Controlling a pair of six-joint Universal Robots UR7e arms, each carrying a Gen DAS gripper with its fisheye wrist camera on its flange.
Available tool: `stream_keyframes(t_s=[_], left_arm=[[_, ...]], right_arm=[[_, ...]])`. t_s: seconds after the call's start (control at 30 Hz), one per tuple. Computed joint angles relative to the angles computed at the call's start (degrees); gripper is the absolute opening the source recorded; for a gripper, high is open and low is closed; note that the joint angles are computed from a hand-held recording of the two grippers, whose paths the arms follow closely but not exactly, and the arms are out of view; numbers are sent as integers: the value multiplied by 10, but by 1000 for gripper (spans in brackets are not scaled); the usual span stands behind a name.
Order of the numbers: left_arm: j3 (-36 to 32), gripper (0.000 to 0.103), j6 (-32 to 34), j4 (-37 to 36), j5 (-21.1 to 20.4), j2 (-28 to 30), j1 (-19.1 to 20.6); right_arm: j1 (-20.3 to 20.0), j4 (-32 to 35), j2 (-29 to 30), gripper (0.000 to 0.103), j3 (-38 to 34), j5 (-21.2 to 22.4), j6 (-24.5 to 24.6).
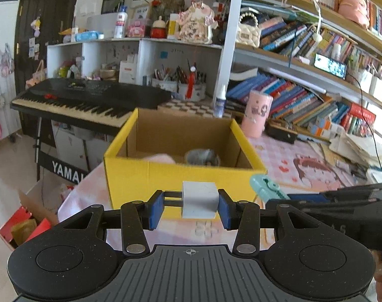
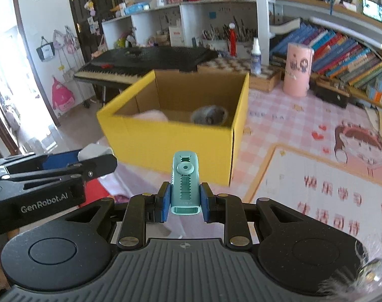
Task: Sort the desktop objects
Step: 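Carry the white charger and staple remover over the yellow box with both tools, then open the left tool dropping the charger while the right tool releases the staple remover into the box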
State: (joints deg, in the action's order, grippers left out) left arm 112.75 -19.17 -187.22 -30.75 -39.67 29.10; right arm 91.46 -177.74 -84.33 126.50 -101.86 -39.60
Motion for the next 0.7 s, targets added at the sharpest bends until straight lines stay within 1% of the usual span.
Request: stream_keyframes(t_s=[0.17, 0.4, 0.5, 0.7], left_arm=[[-49, 43, 39, -21, 11, 28, 14], [-129, 43, 77, -22, 13, 76, 39], [-163, 43, 79, -6, 10, 96, 52], [-225, 43, 73, 61, -3, 130, 74]], right_arm=[[0, 9, 34, 23, -58, 30, -8], [-6, 32, 89, 23, -149, 58, -23], [-11, 51, 114, 23, -189, 65, -31], [-19, 100, 155, 23, -256, 76, -52]])
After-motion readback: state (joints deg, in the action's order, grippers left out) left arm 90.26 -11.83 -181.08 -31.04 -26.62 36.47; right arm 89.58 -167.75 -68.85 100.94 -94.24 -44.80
